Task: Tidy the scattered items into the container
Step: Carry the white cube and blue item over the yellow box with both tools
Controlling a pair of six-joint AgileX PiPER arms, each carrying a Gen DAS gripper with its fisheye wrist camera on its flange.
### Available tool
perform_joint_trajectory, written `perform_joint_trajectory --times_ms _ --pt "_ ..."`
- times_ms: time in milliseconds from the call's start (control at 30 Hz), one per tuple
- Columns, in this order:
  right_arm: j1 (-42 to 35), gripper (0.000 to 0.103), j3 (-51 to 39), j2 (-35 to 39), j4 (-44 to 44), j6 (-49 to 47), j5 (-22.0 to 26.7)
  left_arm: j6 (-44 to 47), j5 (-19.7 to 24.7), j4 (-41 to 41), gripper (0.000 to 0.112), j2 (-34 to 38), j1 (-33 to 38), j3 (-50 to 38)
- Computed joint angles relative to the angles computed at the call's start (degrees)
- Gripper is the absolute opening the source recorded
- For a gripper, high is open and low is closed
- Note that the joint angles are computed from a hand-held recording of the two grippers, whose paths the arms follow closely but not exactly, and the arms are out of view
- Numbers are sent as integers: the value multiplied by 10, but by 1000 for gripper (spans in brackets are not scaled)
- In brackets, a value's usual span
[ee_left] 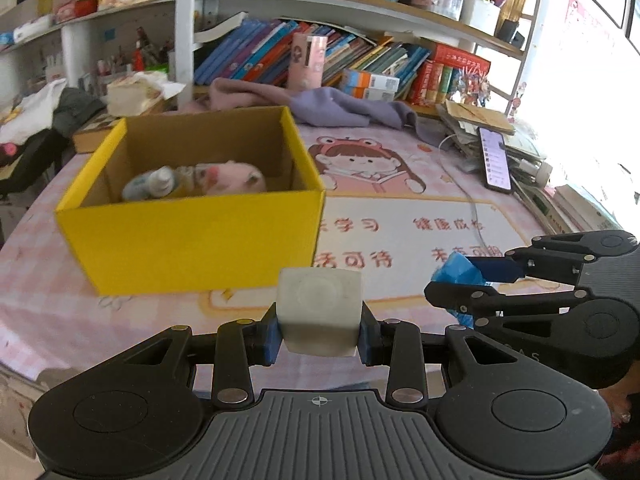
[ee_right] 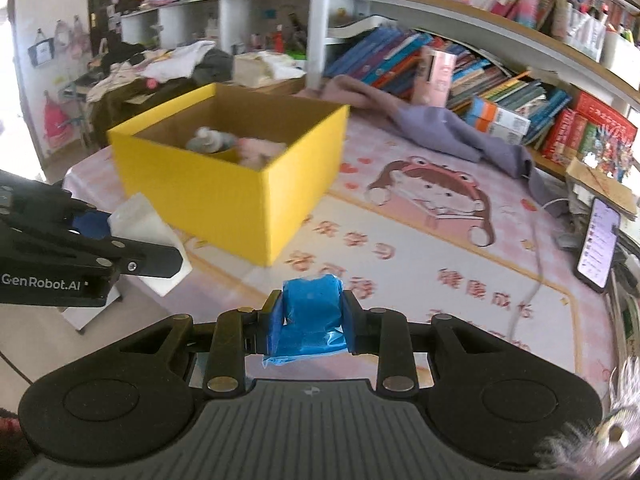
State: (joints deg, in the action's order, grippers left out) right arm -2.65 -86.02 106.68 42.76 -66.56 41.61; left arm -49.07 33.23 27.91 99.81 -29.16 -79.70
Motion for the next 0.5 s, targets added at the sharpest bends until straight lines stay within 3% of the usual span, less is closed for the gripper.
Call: perform_joint_trajectory --times_ms 500 --pt "61 28 74 -61 18 -38 22 -148 12 97 34 -119 -6 141"
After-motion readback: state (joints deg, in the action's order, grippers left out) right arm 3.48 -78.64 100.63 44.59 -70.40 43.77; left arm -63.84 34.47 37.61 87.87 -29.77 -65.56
